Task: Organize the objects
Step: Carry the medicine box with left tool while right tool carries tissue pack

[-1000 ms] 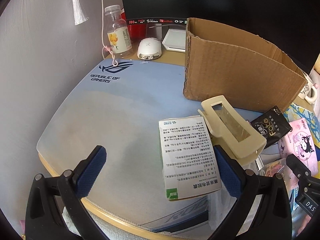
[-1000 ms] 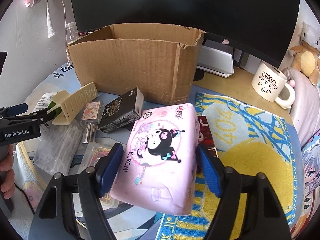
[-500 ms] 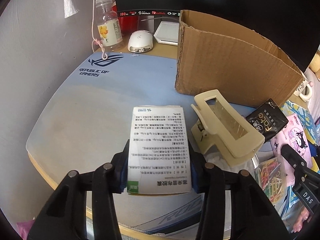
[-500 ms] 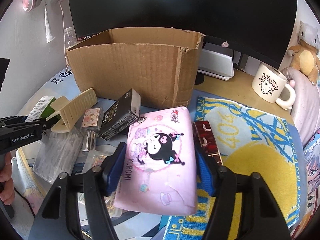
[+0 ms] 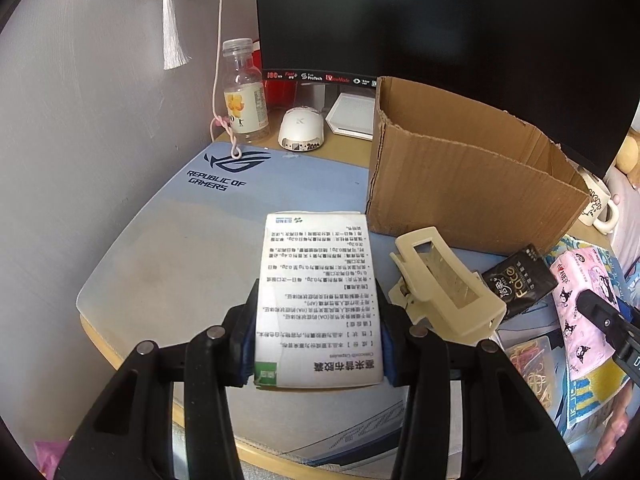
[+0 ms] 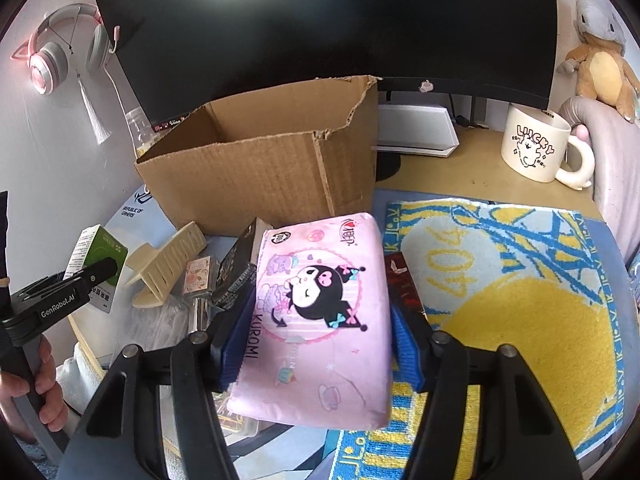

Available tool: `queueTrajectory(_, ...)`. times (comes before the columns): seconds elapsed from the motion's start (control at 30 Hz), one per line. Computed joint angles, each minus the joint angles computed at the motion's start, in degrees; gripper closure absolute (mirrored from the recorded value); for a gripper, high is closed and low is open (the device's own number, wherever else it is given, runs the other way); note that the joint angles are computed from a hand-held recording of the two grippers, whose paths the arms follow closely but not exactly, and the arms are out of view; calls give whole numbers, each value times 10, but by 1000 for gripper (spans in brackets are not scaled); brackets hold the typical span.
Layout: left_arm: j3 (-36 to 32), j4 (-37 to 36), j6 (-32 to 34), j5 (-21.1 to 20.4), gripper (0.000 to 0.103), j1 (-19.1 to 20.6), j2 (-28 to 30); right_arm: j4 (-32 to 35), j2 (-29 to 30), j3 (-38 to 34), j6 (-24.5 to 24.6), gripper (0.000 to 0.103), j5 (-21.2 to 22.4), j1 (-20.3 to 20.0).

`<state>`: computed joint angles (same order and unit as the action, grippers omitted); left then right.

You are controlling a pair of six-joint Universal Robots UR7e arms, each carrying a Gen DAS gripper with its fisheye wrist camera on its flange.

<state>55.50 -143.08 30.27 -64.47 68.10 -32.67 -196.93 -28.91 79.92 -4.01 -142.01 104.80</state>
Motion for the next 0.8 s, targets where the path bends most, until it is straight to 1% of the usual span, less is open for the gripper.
queueTrajectory(0.17, 18, -27, 11, -11, 58, -5, -13, -37, -14, 18, -2, 37, 21, 3)
queueTrajectory(0.23, 26, -38, 15, -13, 58, -7, -18, -51, -16, 22, -9, 37, 27, 7)
queueTrajectory(0.33, 49, -75, 35, -9, 58, -15, -29, -71, -14, 21, -29, 37, 31, 14)
queueTrajectory(0.4, 59, -73, 43, -24, 58, -18, -38, -83, -9, 15, -47, 37, 25, 20)
queueTrajectory(0.53, 68, -70, 51, -39, 58, -27, -49, -100, -7, 11, -66, 37, 35, 24)
queueTrajectory(0.63, 62, -64, 52, -47, 58, -34, -49, -115, 0, -3, -90, 37, 24, 30)
queueTrajectory(0.8, 48, -59, 53, -49, 58, -46, -44, -122, 2, -25, -111, 37, 23, 36)
